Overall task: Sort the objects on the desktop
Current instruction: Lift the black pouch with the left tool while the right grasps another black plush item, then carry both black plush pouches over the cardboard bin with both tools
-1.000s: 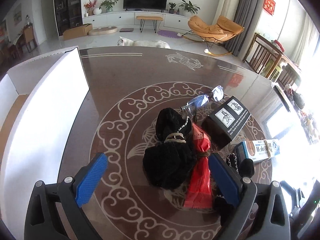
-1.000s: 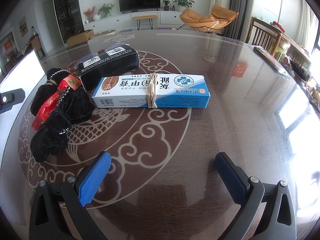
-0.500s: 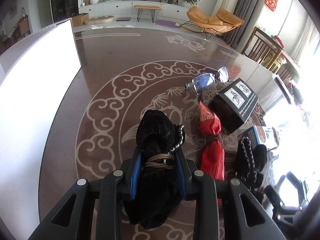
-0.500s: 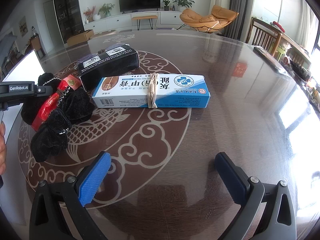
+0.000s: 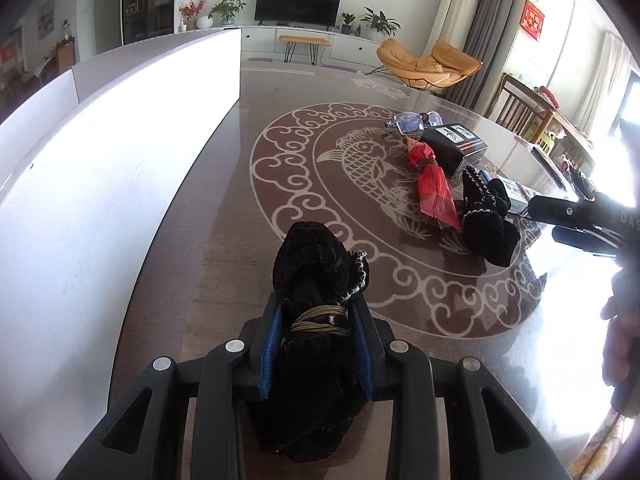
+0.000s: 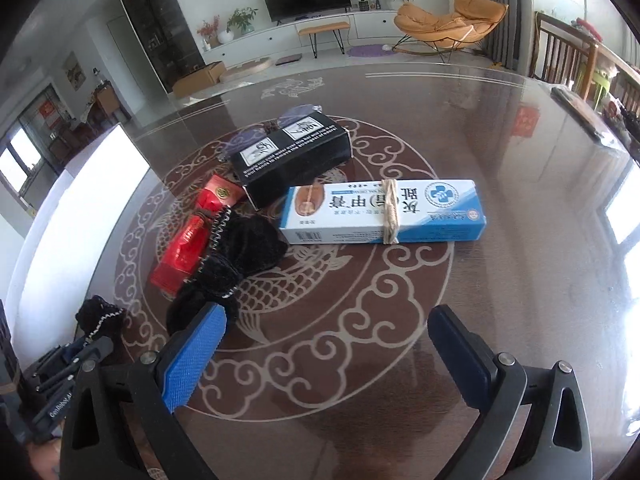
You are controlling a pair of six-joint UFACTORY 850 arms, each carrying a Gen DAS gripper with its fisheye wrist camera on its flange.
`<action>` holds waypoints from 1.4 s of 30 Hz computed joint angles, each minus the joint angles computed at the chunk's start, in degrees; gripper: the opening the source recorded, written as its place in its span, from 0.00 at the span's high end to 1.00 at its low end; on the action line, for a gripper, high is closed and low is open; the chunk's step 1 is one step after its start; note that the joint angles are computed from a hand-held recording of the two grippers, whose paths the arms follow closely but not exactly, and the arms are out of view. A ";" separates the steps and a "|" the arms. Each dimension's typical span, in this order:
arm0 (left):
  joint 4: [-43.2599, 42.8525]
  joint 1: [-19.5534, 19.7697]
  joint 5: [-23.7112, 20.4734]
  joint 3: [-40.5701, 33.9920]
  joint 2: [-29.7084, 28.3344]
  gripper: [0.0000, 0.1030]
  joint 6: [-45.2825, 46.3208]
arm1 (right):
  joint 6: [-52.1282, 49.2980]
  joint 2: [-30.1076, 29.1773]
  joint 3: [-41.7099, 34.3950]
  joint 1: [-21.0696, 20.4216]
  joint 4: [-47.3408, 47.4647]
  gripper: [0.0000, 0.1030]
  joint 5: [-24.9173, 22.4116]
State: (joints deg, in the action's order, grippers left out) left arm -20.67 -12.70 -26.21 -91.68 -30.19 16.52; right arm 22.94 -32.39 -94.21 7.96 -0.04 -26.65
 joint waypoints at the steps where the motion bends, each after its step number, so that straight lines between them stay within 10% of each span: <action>1: -0.49 0.01 0.55 0.42 0.18 0.69 0.36 | -4.13 -2.15 -3.65 0.13 5.49 0.01 -2.53; 4: -2.05 0.23 1.26 1.21 0.69 0.68 1.67 | -6.78 -10.12 -15.77 1.06 10.68 0.10 -11.06; 7: -3.29 0.47 0.72 1.22 0.78 0.69 2.93 | -1.47 -15.49 -23.55 2.19 5.23 0.50 -15.19; 10: -6.70 0.78 0.45 3.15 2.09 0.69 7.04 | -0.69 -14.57 -21.33 2.09 5.71 0.67 -13.26; 18: -18.95 1.90 -5.02 8.72 6.39 0.61 20.38 | -16.60 3.38 5.87 3.05 9.84 0.64 -4.76; 23: -16.63 2.05 -4.66 9.64 7.34 0.32 18.45 | -11.27 8.89 12.73 3.84 0.32 0.21 -0.80; 30: -2.49 -1.01 -3.45 9.20 7.40 0.34 10.46 | -9.94 5.48 9.06 4.27 -1.55 0.35 -6.81; 32: -0.23 -1.68 -3.25 8.79 7.35 0.68 8.83 | -6.24 4.92 8.17 5.46 -7.96 0.63 -8.26; 42: -22.01 6.01 -7.19 6.34 14.38 0.68 21.62 | -10.16 8.95 3.33 8.95 -9.90 0.64 -7.46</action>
State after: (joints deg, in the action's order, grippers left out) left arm -42.68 -6.68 -33.40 -85.33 -15.81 38.14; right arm 12.78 -23.44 -90.89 16.90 -9.94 -34.10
